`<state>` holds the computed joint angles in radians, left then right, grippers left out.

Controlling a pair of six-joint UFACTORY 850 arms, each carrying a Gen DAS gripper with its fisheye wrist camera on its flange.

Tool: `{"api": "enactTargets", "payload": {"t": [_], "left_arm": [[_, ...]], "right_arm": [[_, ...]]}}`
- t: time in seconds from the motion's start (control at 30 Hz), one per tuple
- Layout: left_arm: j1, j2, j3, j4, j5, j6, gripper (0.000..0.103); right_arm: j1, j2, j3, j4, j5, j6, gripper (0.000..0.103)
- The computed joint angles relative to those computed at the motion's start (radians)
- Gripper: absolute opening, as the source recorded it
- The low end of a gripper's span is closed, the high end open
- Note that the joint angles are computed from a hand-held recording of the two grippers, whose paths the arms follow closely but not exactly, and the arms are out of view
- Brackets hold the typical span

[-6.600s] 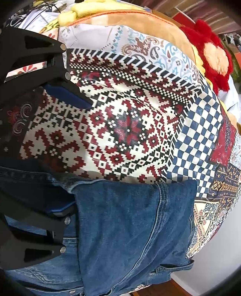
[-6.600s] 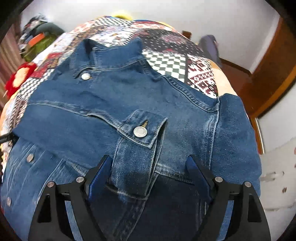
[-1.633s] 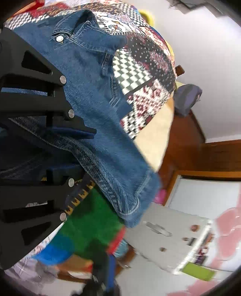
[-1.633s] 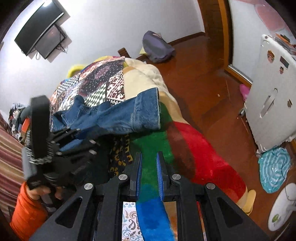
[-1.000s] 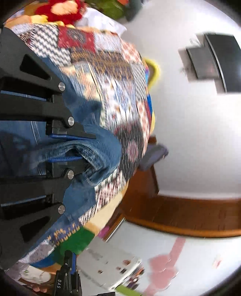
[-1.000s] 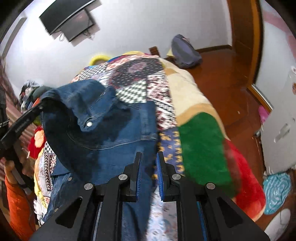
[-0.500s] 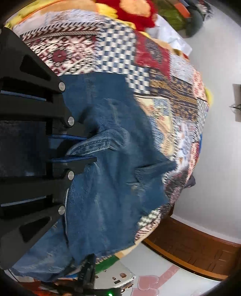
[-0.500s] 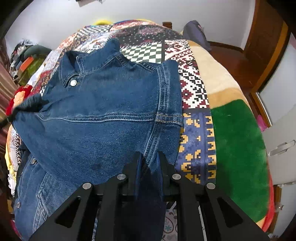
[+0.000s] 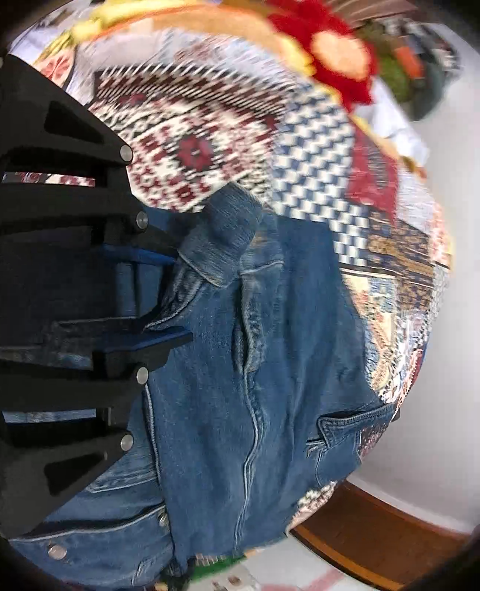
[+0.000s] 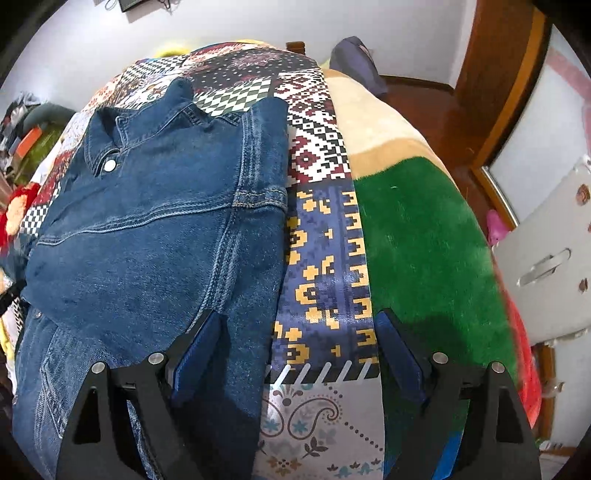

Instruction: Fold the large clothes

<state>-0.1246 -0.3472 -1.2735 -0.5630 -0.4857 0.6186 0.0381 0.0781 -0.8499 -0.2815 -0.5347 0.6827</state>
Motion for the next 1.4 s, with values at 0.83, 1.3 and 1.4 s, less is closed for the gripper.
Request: {"api": "enactTargets", "payload": {"t": [0.83,1.3,1.4], "left_arm": [[0.079,-0.15,-0.311,0.128,-0.1,-0.172,0.092],[0.122,-0.554,-0.742,-0.144,-0.534,-0.225,0.087],[0.13,-0.628,-0.822,-0.21,-0.626,-0.237,0.078]], "right_arm": [[-0.023,-0.057,-0.19,0.161,0.06,-0.191,0.084],[-0.141,-0.246,-0.268,0.546,0.054,-0.491,0.079],[-0.151,-0.269,-0.275,0.635,0.065,-0.58,0.069]]}}
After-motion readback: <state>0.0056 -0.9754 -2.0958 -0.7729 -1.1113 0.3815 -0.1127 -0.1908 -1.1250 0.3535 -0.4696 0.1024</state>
